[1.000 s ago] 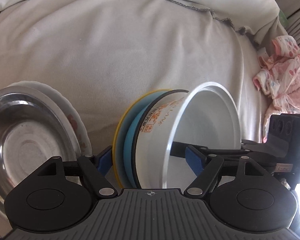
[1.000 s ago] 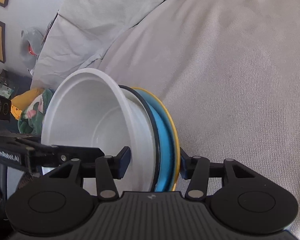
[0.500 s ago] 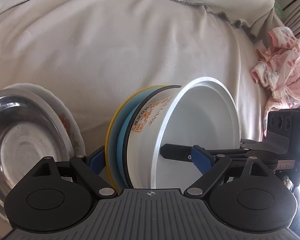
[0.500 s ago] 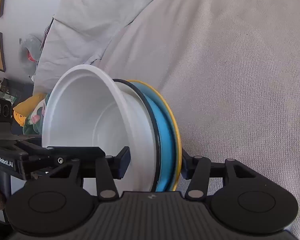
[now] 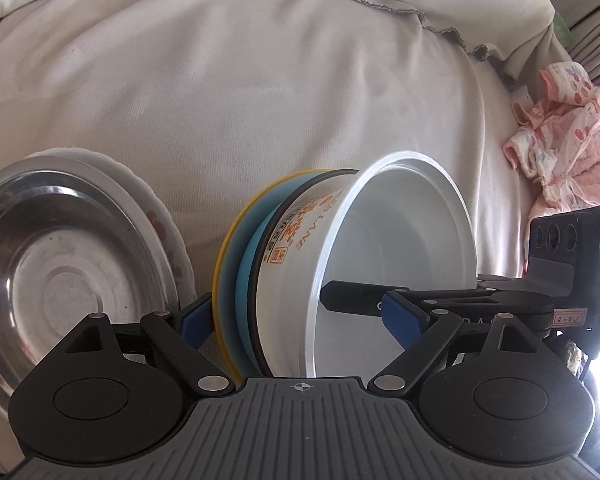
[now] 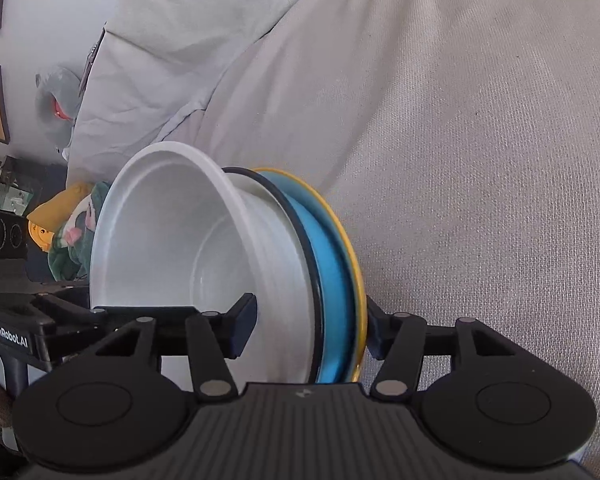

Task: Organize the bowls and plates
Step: 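Carry the tilted bowl stack over the steel bowl and plate stack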

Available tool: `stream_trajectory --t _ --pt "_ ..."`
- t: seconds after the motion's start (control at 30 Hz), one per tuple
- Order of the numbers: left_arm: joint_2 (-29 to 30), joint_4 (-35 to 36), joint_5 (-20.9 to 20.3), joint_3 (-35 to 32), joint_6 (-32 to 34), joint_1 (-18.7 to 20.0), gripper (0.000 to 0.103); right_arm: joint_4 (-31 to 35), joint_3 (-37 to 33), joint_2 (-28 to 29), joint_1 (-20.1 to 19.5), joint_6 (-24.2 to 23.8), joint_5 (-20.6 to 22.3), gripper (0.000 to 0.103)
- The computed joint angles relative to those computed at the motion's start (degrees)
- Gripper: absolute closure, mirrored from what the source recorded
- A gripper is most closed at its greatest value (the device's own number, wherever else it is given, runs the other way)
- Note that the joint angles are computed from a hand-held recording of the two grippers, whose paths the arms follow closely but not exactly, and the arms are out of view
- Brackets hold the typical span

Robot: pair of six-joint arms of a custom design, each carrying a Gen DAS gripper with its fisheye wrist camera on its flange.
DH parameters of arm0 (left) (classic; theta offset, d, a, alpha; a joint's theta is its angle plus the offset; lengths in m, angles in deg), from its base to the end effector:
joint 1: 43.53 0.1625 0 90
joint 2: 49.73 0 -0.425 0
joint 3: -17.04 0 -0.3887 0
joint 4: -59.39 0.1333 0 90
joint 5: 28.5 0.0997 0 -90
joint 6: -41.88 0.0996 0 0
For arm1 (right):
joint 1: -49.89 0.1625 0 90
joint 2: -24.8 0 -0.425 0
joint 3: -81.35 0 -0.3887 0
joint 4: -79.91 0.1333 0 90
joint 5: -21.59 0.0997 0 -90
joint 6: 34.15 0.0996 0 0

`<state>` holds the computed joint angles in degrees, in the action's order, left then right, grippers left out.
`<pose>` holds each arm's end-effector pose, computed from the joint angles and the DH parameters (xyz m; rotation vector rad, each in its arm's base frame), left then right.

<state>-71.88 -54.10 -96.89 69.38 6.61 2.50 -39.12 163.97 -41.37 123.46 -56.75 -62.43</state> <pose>-0.4455 -0.7066 0.0237 0.2409 2.7595 -0.2122 -0.0498 -0.6769 0.3662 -0.1843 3.0888 -0.3755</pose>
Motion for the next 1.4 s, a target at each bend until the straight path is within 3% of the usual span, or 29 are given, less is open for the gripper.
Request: stream_trajectory --t 0.43,0.83,1.2,1.4 --pt "0.15 -3.0 5.39 2.39 3.57 -2.2 0.012 -0.77 0.4 -0.31 -0.44 -4.46 -0.19 0.051" --pt "-1.24 -5.43 3.91 4.73 6.11 -2.05 0.013 -2.64 1.87 -0.98 1.33 -2.46 -2.86 0.05" --pt "-0.83 -3.29 -0.33 1.98 4.22 -0.16 0.013 0.8 -2.21 0.99 3.33 1.67 -7.03 0.05" --pt "-0.64 -2.74 -0.4 0.79 3.79 -0.21 0.013 2.64 -4.78 2.09 4.1 2.6 -7.65 0.05"
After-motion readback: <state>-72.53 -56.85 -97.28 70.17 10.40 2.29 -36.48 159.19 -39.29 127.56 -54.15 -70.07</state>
